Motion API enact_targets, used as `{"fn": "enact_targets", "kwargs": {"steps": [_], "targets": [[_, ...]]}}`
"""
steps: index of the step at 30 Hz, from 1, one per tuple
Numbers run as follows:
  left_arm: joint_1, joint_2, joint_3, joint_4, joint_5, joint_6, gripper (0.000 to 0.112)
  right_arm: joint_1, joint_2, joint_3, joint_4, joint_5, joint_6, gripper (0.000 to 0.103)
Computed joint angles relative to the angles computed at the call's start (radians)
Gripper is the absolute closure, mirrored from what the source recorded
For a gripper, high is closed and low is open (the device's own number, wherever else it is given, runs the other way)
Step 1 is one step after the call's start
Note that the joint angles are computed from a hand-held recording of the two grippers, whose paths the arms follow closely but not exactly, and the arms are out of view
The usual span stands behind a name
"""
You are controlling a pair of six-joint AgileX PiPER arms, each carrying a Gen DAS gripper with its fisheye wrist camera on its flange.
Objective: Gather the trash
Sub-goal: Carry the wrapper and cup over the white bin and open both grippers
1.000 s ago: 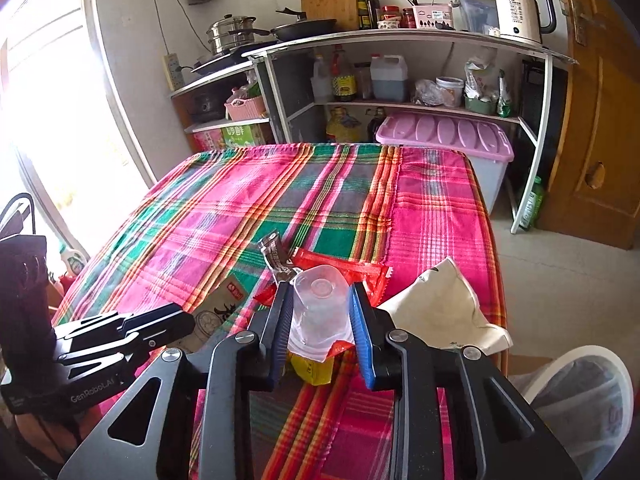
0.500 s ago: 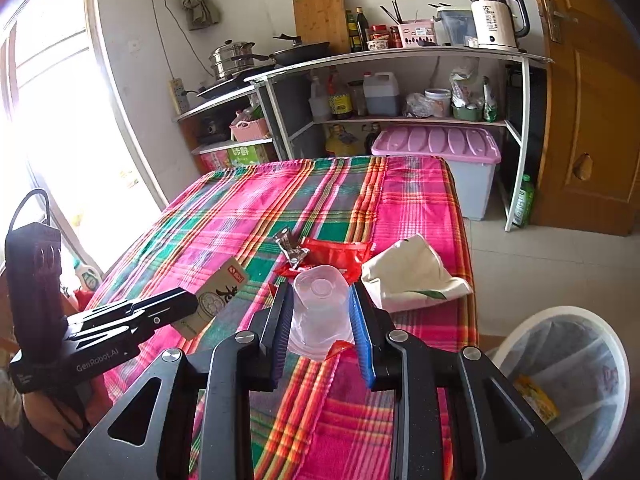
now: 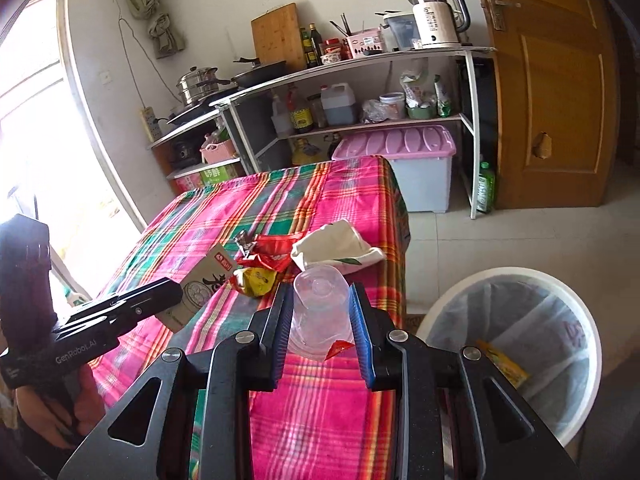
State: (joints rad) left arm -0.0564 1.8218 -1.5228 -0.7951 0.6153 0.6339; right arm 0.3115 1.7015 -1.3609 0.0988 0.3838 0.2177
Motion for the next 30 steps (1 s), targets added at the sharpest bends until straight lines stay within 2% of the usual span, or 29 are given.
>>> {"fn": "enact_targets", "kwargs": {"steps": [10, 17, 23, 30], "targets": [[-0.15, 0.066, -0.123, 0.089, 0.022, -0.089, 0.091, -0.134, -0.137, 0.2, 0.095, -0.07, -0.07, 0.073], [-0.249, 0.159, -0.254, 0.157, 0.065, -0.163, 0.091, -0.252, -0.184, 0.296, 0.249, -0.084, -0.217, 0.073], [-0.309, 0.252, -0.359, 0.216, 0.106, -0.233, 0.091, -0.321, -0.176, 0.335, 0.364, -0.086, -0.332, 0.073], [-0.351, 0.369, -0.506, 0.287, 0.193, -0.325, 0.091, -0.377, -0.119, 0.348, 0.474, -0.061, -0.437, 0.072]]}}
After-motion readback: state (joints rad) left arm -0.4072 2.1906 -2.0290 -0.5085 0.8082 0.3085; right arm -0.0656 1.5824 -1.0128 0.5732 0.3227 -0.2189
